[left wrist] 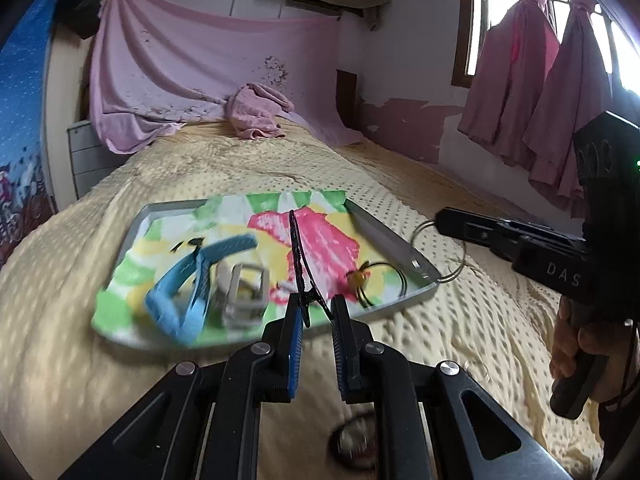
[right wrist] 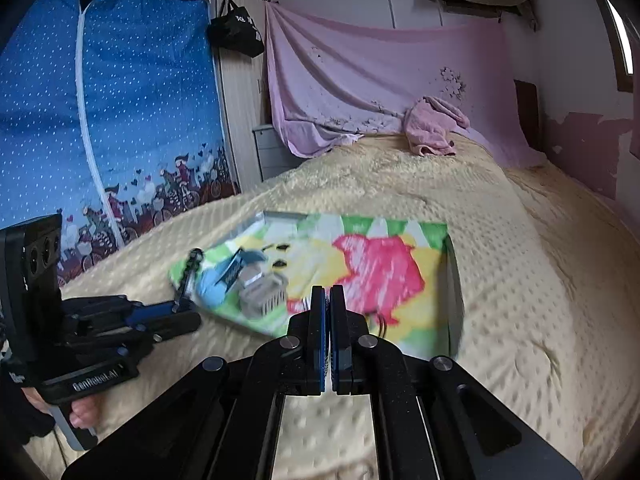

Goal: Organize jewelry
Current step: 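Carry the black clip and silver ring over the tray and open both tools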

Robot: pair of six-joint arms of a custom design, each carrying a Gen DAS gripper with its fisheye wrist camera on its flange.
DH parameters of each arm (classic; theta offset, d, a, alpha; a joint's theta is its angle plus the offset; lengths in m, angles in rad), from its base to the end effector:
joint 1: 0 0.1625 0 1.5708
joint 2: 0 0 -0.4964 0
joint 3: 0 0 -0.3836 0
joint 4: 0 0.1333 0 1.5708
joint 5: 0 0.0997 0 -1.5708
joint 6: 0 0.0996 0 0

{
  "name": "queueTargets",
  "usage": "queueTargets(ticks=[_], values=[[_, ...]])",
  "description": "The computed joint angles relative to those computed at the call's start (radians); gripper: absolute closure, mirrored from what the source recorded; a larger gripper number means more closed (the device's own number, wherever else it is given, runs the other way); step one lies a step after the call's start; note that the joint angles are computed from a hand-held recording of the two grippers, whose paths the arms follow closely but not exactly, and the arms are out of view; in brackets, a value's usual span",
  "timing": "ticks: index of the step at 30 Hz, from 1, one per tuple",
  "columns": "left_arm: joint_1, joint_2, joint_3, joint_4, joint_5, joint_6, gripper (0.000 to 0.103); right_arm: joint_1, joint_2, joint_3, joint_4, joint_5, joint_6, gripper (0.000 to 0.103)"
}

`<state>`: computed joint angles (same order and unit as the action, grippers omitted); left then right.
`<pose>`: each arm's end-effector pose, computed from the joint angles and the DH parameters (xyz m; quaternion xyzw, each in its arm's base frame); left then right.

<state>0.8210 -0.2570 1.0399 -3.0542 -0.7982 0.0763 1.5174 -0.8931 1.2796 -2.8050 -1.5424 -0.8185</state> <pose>-0.4473 -0.7780 0.0278 0.2308 0.8488 -0.4169 0.2290 0.0929 -0.8133 0.4135 0.3456 -0.8434 0.3782 0.1619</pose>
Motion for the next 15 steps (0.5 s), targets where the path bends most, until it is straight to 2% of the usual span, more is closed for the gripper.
queueTargets(ticks=[9, 13, 15], values=[[0.056, 0.091, -0.237, 0.281, -0.054, -0.077, 0.089, -0.008, 0.113, -0.148, 0.082, -0.026, 0.038, 0.101], [0.064, 0.107, -0.276, 0.377, -0.045, -0.121, 0.089, -0.022, 0.132, -0.160, 0.087, -0.052, 0.041, 0.100], [0.064, 0.104, -0.263, 0.363, -0.046, -0.131, 0.089, -0.025, 0.138, -0.164, 0.092, -0.065, 0.043, 0.100]])
